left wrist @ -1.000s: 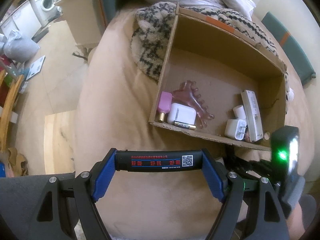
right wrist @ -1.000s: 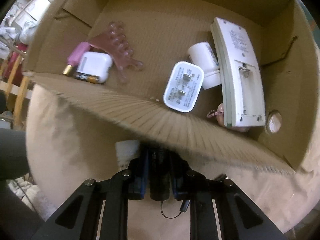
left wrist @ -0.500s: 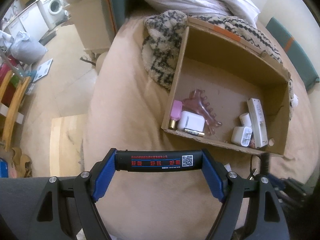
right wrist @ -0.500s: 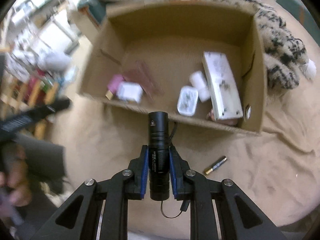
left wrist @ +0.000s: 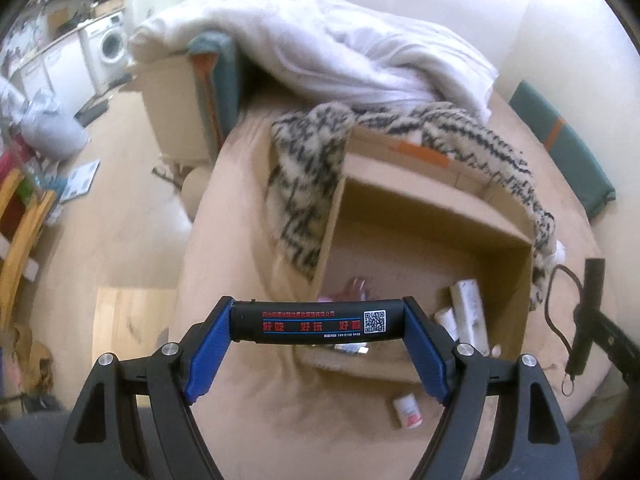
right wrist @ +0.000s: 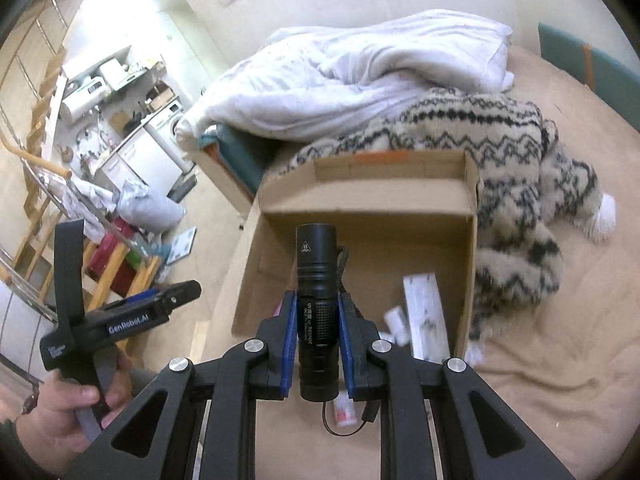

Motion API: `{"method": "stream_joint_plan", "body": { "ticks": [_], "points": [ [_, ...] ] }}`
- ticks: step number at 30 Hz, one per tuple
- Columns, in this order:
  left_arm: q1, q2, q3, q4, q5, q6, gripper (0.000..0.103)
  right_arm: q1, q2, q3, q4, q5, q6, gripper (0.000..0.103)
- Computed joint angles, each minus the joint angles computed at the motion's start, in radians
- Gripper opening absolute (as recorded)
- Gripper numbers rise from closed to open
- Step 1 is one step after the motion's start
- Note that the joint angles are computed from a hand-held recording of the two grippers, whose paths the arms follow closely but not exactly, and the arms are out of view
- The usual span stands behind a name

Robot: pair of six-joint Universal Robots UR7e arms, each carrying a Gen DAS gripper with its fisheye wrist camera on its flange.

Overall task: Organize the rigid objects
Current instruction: 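Carry the strap and flashlight over the box with both grippers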

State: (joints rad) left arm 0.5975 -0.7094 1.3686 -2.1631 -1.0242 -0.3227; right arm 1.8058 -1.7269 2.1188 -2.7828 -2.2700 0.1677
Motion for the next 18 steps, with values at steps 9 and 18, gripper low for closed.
{"method": "stream_joint_plan", "body": {
  "ticks": [9,18],
  "points": [
    [-0.004,0.151,-0.134,0.026,0.002,0.108,0.079,-0.148,0.047,0.016,-0.072,0.09,-0.028,0.02],
    [0.007,0.22,-0.118,-0.017,-0.027,0.177,0.079,-0.259,0.072,0.036,0.042,0.134,0.039,0.02]
  ]
}}
